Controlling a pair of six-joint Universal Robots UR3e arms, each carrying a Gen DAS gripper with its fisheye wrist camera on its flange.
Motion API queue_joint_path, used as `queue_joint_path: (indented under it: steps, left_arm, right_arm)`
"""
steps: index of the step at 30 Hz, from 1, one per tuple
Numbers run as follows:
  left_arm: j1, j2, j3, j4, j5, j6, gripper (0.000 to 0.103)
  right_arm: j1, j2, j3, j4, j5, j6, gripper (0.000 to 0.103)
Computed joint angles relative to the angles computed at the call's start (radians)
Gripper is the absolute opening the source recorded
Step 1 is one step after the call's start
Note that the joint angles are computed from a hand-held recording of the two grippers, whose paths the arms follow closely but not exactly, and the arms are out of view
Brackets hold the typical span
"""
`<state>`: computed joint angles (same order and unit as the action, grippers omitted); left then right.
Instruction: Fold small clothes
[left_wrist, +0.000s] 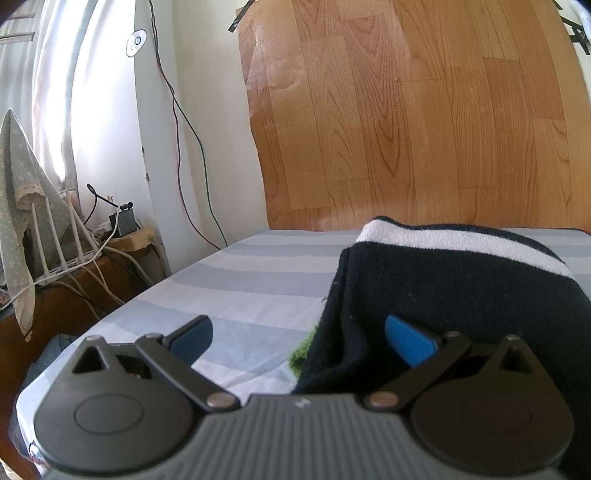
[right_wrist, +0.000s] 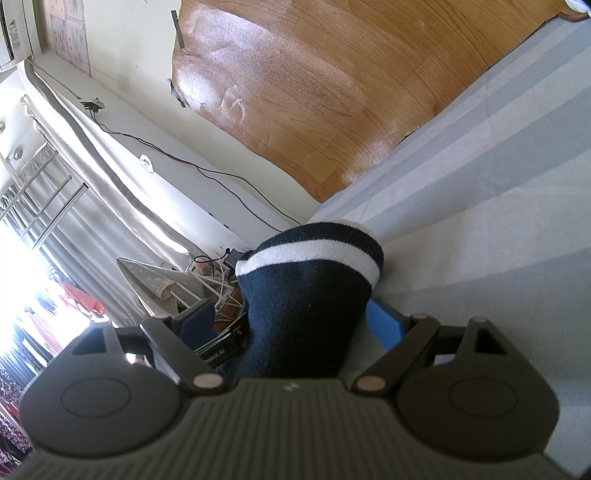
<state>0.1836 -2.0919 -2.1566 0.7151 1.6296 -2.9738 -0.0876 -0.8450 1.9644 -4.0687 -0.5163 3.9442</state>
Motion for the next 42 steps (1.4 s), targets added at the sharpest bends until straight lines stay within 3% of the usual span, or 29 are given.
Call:
queue_joint_path:
  steps: [16, 20, 22, 25, 27, 30, 32, 34, 36, 38, 39, 42]
  left_arm:
    - [0.026, 0.013, -0.028, 0.015, -0.05, -0.012, 0.103]
    - [0.073, 0.049, -0.056, -0.015, -0.14, -0.014, 0.103]
    - [0.156, 0.12, -0.084, -0.113, -0.283, 0.007, 0.103]
    - [0.297, 0.271, -0.084, -0.402, -0.527, 0.098, 0.103]
    - [0.375, 0.328, -0.073, -0.514, -0.646, 0.128, 0.103]
    - [0.461, 0.371, 0.014, -0.769, -0.804, 0.191, 0.103]
    - [0.472, 0.348, 0.14, -1.029, -0.857, 0.259, 0.103]
    - [0.452, 0.292, 0.278, -1.26, -0.843, 0.31, 0.103]
    - [0.432, 0.239, 0.366, -1.385, -0.812, 0.337, 0.103]
    - [0.44, 0.198, 0.416, -1.507, -0.838, 0.383, 0.103]
    - [0.454, 0.185, 0.408, -1.543, -0.885, 0.413, 0.103]
    - [0.463, 0.197, 0.279, -1.4, -0.965, 0.418, 0.103]
  right_arm:
    - [0.002, -0.004, 0.005, 0.008, -0.004, -0.014, 0.091]
    - [0.009, -0.018, 0.011, 0.04, -0.014, -0.047, 0.091]
    - [0.014, -0.031, 0.018, 0.067, -0.022, -0.078, 0.091]
    - [0.021, -0.044, 0.022, 0.099, -0.036, -0.109, 0.091]
    - [0.029, -0.067, 0.028, 0.152, -0.052, -0.147, 0.091]
    - [0.081, -0.145, 0.046, 0.299, -0.157, -0.247, 0.091]
    - [0.129, -0.194, 0.046, 0.395, -0.246, -0.295, 0.09]
    - [0.152, -0.216, 0.022, 0.496, -0.249, -0.336, 0.086]
    - [0.172, -0.224, -0.008, 0.579, -0.256, -0.379, 0.08]
    - [0.188, -0.211, -0.05, 0.622, -0.266, -0.405, 0.079]
    - [0.199, -0.187, -0.092, 0.641, -0.267, -0.399, 0.079]
    - [0.236, -0.123, -0.22, 0.693, -0.302, -0.389, 0.082]
